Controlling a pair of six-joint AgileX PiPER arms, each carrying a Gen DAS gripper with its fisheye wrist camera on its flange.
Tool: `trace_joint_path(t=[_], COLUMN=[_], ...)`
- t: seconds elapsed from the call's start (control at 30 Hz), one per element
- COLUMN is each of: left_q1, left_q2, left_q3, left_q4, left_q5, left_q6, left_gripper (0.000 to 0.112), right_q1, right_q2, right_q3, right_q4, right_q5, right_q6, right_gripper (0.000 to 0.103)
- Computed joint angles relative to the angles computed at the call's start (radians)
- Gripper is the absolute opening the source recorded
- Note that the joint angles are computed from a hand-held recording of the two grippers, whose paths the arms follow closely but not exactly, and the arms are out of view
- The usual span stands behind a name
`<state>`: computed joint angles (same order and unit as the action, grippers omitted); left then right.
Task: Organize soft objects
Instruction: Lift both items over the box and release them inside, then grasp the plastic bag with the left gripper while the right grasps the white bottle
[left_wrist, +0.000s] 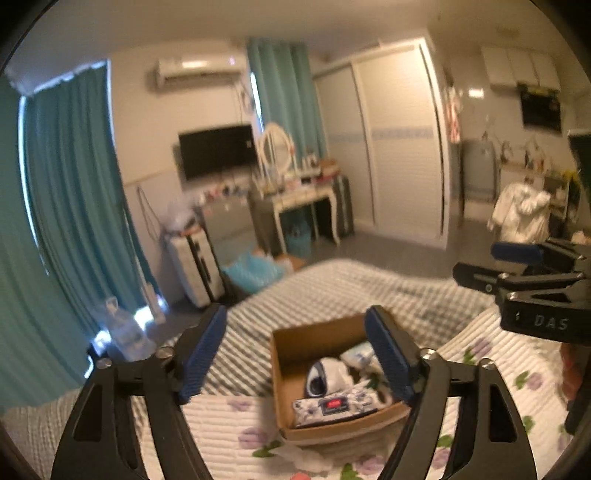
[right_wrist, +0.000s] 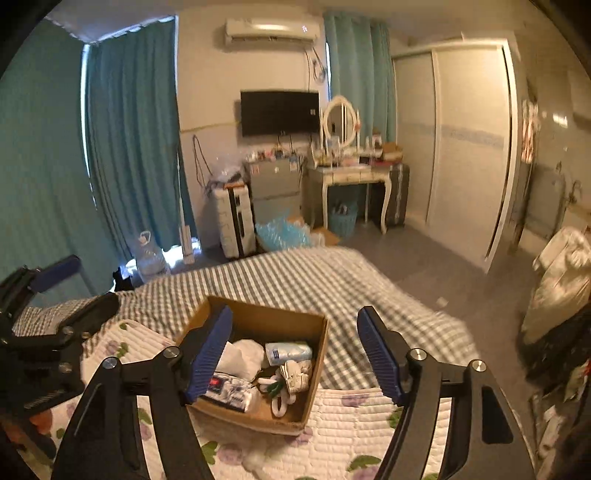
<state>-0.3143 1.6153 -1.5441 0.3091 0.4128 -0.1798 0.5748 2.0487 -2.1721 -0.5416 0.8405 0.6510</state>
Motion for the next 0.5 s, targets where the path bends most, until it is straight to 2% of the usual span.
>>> trace_joint_path(t=[0.03, 0.1, 0.17, 0.23, 0.33, 0.43, 0.5], left_q1=[0.002, 0.01, 0.037, 0.056, 0.066, 0.105, 0.12], left_q2=[-0.045, -0.121, -0.17, -0.208, -0.237, -0.207, -0.167], left_q3=[0.035, 0.098, 0.143, 0.195, 0.277, 0.318, 0.332], left_q4=[-0.003, 0.005, -0.124, -0.187, -0.144, -0.33, -0.354], left_q5=[-0.01, -0.024, -0.032, -0.049, -0.079, -0.085, -0.082], left_q6=[-0.004, -0.025, 0.093, 0.144, 0.097, 0.27, 0.285], left_gripper=[0.088, 0.088, 0.088, 0.088, 0.088, 0.088, 0.088], right_q1=[0.021, 0.061, 0.1, 0.135, 0.167, 0.179, 0.168], right_q2=[-0.039, -0.095, -0.148, -0.188, -0.203, -0.187, -0.149], right_q3=[0.034, 0.083, 0.151, 0.221, 0.294, 0.382, 0.407], right_q4=[-0.025, -0.064, -0.115, -0.155, -0.158, -0.173, -0.159], right_q5=[0.007, 0.029, 0.025, 0.012, 0.0, -0.046, -0.074], right_q6=[0.017, 0.041, 0.086, 0.136, 0.177, 0.239, 0.254], right_gripper=[0.077, 0.09, 0.096, 0.097, 0.097, 0.097, 0.097])
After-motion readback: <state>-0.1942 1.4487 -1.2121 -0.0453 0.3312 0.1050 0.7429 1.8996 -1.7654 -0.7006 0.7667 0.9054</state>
